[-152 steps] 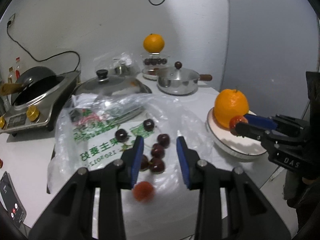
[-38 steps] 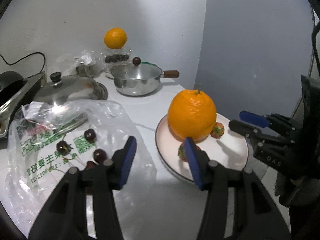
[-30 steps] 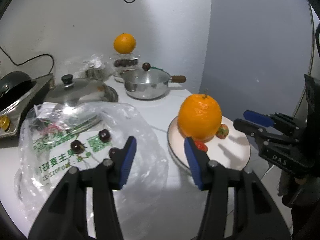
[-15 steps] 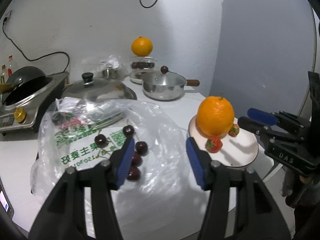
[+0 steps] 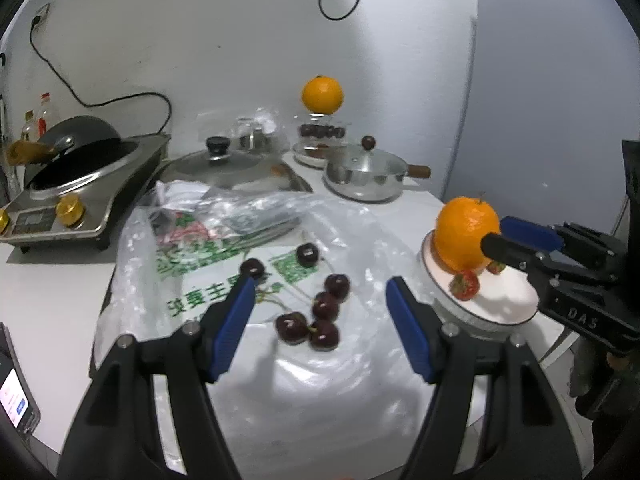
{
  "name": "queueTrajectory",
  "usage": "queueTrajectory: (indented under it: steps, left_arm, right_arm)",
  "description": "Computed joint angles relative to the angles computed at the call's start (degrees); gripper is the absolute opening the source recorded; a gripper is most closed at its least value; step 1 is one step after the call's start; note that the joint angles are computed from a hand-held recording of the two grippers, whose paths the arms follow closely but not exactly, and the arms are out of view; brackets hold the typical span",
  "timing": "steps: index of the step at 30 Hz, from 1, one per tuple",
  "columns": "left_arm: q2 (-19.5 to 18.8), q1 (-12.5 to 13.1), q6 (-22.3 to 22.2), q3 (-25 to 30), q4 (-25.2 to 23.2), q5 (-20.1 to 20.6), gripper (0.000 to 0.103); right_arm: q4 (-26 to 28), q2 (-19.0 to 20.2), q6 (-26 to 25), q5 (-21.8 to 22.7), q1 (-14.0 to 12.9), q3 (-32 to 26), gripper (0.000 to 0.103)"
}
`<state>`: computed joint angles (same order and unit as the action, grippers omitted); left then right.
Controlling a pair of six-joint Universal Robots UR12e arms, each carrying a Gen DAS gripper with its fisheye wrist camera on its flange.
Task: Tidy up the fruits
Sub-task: 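Move both grippers back over the cherries on the plastic bag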
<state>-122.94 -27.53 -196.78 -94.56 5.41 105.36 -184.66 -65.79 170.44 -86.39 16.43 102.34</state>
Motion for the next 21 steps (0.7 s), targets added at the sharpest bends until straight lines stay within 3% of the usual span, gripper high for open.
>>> queueTrajectory:
  steps: [21]
  left_arm:
    - [1.32,2.32,-2.41,-4.29,0.36,0.83,0.069]
  right_arm:
    - [4.19,3.39,-1.3,3.07,3.04,-4.07,0.038]
